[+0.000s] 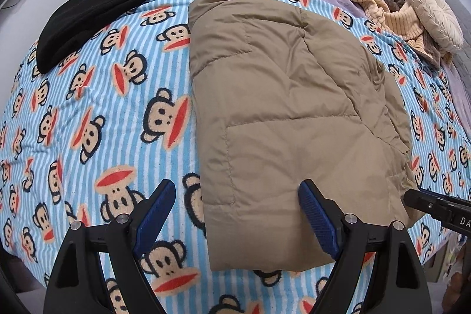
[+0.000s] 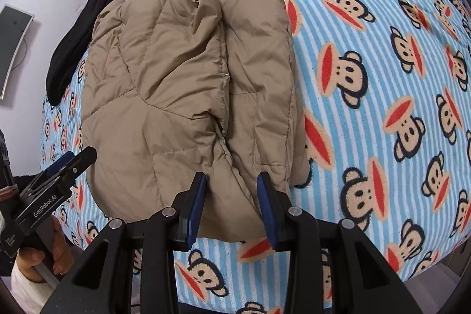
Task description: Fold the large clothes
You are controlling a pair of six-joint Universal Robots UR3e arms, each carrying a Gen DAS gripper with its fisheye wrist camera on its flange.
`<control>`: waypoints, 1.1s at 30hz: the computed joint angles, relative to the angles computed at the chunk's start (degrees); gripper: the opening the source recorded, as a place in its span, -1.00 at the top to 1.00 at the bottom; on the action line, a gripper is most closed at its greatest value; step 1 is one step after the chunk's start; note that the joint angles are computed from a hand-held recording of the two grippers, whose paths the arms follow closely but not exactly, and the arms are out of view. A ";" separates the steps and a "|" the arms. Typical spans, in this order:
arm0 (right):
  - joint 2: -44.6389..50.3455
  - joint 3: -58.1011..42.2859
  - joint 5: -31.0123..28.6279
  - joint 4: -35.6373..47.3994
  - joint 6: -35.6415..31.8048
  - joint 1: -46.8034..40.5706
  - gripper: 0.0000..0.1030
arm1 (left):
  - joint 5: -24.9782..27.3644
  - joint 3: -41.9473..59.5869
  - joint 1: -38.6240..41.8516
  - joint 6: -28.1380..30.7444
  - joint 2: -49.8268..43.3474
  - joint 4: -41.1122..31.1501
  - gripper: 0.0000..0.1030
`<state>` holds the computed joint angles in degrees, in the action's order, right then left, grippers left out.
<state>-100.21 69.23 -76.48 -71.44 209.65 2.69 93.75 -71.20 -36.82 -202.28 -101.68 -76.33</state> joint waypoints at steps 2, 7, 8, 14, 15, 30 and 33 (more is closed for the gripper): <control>0.46 -1.49 -0.22 0.97 -0.33 0.10 0.18 | 0.29 -0.21 -0.39 -0.41 0.44 -0.39 -0.67; -0.24 -2.84 -0.16 1.79 -1.12 -0.20 0.05 | 2.01 0.78 -2.15 -1.87 0.96 -2.68 -0.67; -0.71 -2.48 0.04 1.72 -1.12 -0.27 0.04 | 2.42 1.28 -2.62 -2.41 1.07 -3.51 -0.67; -3.14 -2.35 1.17 3.29 -0.74 -1.04 0.02 | 4.20 3.10 -4.53 -5.48 2.05 -5.75 -0.98; -3.24 -2.88 1.13 3.82 -0.94 -1.12 0.00 | 4.58 3.06 -4.77 -5.94 2.40 -5.61 -0.98; 0.35 -14.73 -1.07 8.90 -1.93 0.03 -0.27 | 7.58 14.20 -7.47 -9.23 0.79 -13.34 -0.98; 4.13 -21.74 -4.06 11.58 -1.31 2.43 -0.32 | 9.17 18.31 -8.09 -9.92 -0.06 -15.22 -0.98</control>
<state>-96.08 47.50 -80.54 -59.86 208.34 5.12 102.91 -52.89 -44.91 -212.21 -101.74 -91.55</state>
